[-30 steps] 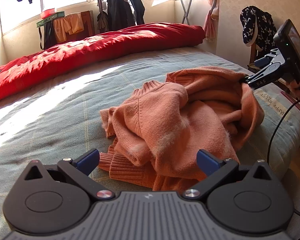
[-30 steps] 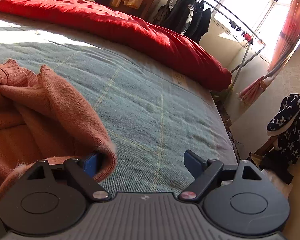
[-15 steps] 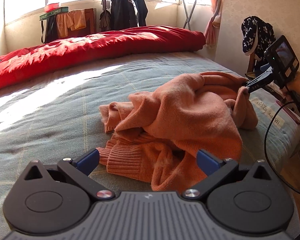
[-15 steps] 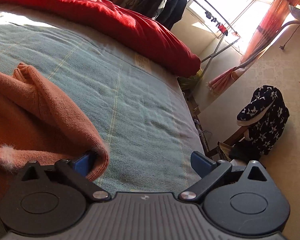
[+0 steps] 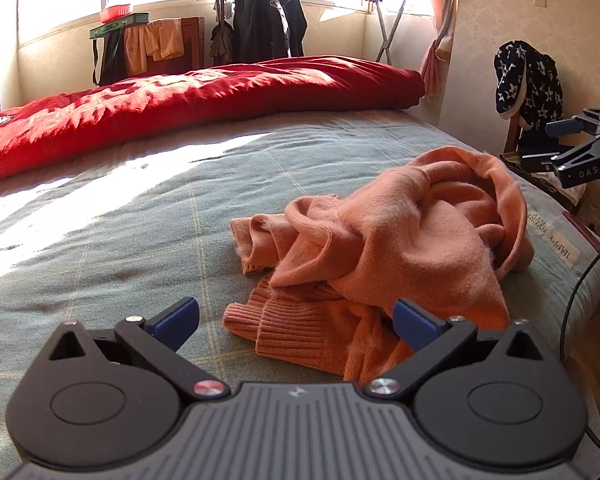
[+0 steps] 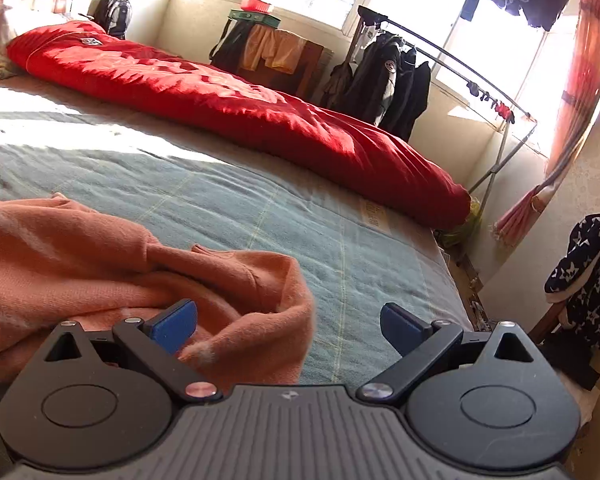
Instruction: Fold clothes
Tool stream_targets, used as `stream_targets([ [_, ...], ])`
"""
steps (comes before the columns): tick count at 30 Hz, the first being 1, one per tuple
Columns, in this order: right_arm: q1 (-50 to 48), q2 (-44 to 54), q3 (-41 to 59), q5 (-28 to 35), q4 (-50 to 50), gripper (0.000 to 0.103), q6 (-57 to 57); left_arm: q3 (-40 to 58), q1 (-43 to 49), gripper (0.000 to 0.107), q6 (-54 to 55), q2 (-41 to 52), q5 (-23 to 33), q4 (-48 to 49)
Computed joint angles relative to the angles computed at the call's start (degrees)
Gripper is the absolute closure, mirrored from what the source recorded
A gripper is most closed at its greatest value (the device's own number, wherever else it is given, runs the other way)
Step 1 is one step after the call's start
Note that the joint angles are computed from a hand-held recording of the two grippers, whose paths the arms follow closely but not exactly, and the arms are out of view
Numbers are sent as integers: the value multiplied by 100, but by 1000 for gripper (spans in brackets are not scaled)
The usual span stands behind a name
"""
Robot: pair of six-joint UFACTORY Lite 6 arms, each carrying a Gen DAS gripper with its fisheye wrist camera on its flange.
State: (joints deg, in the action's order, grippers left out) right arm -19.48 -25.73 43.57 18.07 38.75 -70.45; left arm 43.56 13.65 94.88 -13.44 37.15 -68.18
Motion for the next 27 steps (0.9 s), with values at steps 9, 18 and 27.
stream_targets([
  [9, 647, -877, -647, 337, -616, 3, 804, 335, -385, 53, 1157, 641, -397, -230],
  [18, 129, -959, -740, 849, 171, 3, 154, 813, -975, 54, 1803, 1185, -431, -704],
  [27, 95, -892, -933, 920, 664, 3, -188, 1336, -1411, 60, 1171, 1587, 147, -316],
])
